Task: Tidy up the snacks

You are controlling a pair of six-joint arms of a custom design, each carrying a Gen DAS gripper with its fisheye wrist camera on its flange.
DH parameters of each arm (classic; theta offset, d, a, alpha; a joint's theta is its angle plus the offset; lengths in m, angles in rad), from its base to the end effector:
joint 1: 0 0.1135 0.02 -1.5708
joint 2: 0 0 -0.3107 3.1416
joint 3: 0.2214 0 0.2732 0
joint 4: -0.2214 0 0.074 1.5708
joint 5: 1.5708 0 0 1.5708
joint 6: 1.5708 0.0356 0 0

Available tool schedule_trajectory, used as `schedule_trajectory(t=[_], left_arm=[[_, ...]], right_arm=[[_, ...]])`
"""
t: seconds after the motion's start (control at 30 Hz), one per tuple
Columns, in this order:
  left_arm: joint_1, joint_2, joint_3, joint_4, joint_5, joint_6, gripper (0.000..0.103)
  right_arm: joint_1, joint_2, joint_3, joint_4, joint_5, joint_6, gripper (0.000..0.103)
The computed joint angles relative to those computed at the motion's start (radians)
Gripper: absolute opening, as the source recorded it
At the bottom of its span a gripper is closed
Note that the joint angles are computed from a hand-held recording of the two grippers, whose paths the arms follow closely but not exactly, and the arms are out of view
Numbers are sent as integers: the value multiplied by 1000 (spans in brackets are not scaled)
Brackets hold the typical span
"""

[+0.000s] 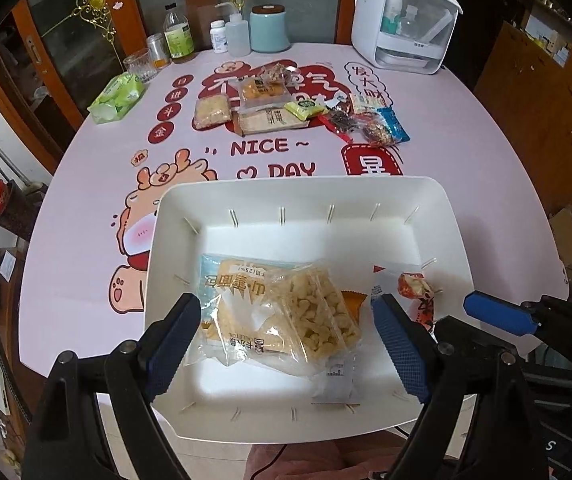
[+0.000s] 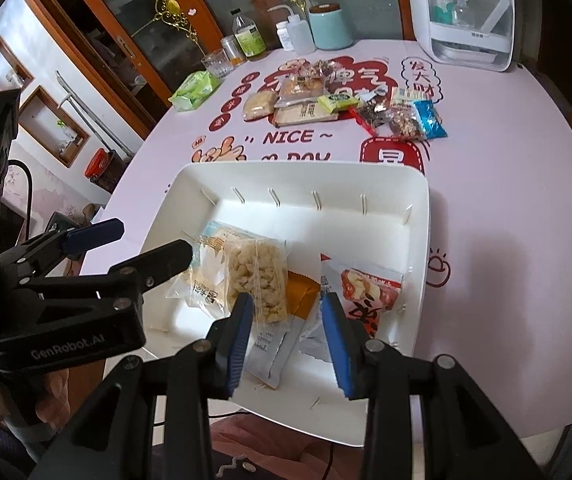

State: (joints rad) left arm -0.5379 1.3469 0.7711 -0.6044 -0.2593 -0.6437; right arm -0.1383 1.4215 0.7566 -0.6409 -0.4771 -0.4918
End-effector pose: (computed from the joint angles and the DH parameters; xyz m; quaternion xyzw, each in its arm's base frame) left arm 0.2181 -0.1195 0.2214 -0.0765 0.9701 -0.0019 0.2305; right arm 0.2481 -0.0180 0.2016 -0.2001 0.9427 0.1829 0.1946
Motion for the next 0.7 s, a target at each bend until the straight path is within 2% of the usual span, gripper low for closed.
schedule_trajectory(t=[0.43,0.57,0.7], left_arm=[[-14,-80,113,-153,-135,1,88],[32,-98,148,-175,-161,47,88],[121,-100,194,-167,-186,151,88]], right_arm=[[-66,-14,98,-64,-73,-29,37],[-67,7,141,-59,-86,-12,37],[-49,31,194,-21,-63,29,37]])
